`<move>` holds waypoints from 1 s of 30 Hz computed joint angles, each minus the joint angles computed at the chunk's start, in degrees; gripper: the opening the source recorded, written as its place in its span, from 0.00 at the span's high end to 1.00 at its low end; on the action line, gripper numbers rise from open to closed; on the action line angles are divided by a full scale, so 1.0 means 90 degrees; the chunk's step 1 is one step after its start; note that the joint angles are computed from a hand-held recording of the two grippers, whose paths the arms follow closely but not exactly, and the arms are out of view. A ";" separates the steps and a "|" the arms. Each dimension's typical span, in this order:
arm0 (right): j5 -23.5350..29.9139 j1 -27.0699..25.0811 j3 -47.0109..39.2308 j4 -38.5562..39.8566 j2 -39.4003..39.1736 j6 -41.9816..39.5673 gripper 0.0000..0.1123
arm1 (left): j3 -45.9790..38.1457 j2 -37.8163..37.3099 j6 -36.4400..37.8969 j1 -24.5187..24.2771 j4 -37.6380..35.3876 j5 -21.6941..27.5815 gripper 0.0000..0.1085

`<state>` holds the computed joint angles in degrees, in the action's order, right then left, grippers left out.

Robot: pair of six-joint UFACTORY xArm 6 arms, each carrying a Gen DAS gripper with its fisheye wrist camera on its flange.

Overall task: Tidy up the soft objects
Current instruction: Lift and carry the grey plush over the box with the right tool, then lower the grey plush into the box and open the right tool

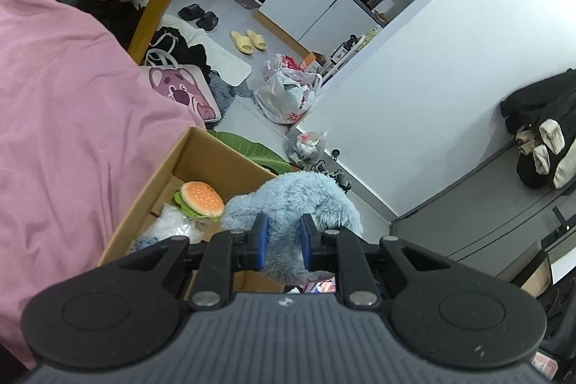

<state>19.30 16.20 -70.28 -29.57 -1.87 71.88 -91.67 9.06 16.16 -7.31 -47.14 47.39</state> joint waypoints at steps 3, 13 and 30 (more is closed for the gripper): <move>0.0104 0.0051 -0.0213 0.0120 0.0209 -0.0179 0.83 | -0.0085 0.0105 -0.0069 0.0047 0.0057 0.0016 0.84; 0.0755 0.0170 -0.0613 0.0477 0.0571 -0.0476 0.77 | -0.0365 0.0558 -0.0331 0.0169 0.0261 0.0259 0.83; 0.0724 0.0175 -0.0179 0.0882 0.0203 -0.0687 0.64 | -0.0597 0.0643 -0.1075 -0.0007 0.2068 0.0529 0.49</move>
<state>25.82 17.77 -71.88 -21.63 -0.04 65.70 -97.05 14.84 6.48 -7.37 -28.53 52.15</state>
